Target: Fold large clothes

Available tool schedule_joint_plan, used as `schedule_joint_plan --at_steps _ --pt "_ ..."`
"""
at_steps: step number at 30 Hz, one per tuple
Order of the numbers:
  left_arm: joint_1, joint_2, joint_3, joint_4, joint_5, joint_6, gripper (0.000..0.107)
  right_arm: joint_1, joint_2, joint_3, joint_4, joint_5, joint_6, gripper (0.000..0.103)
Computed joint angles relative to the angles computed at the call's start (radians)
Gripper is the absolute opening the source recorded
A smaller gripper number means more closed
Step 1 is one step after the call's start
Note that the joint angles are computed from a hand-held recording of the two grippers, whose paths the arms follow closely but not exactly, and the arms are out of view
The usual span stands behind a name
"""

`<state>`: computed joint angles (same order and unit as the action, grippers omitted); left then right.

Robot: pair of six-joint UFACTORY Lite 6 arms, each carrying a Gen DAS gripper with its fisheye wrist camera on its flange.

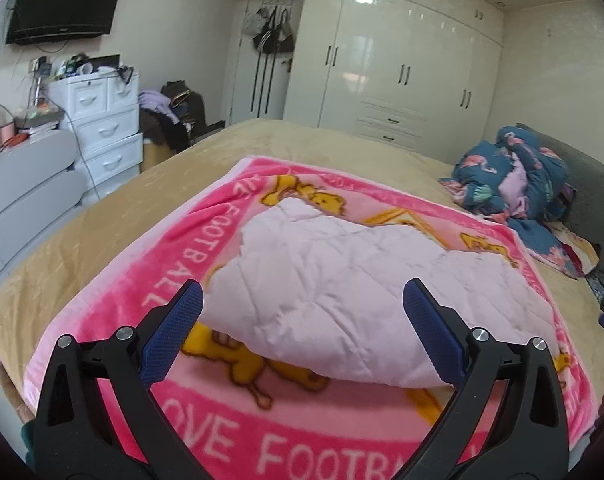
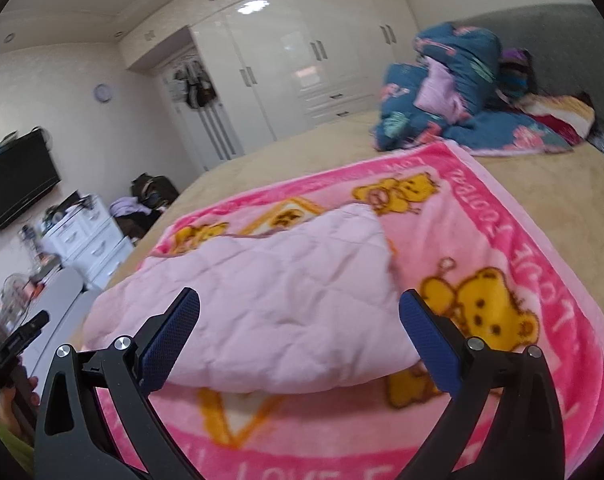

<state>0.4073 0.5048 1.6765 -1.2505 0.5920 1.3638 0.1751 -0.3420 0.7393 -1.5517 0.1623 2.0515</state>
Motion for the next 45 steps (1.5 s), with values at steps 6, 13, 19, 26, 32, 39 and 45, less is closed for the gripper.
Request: schedule_joint_plan --at_steps 6,13,19,26,32,39,45 --pt "0.002 -0.150 -0.219 -0.096 0.040 0.142 0.094 0.273 0.024 0.070 0.131 0.190 -0.153 0.099" --pt "-0.009 -0.271 -0.410 -0.163 0.036 0.275 0.094 0.512 0.113 0.124 0.133 0.412 -0.140 0.099" --pt "-0.028 -0.323 -0.512 -0.166 0.036 0.321 0.094 0.608 0.173 0.105 0.131 0.465 -0.104 0.099" --pt "-0.042 -0.378 -0.600 -0.179 0.033 0.361 0.094 0.667 0.148 0.048 0.073 0.515 -0.006 0.099" --pt "-0.039 -0.402 -0.622 -0.189 0.037 0.373 0.094 0.661 0.149 0.044 0.077 0.499 -0.002 0.099" --pt "-0.045 -0.422 -0.635 -0.188 0.005 0.372 0.094 0.654 0.161 0.044 0.071 0.483 0.018 0.099" --pt "-0.040 -0.424 -0.635 -0.184 0.006 0.368 0.094 0.654 0.162 0.045 0.070 0.487 0.022 0.099"
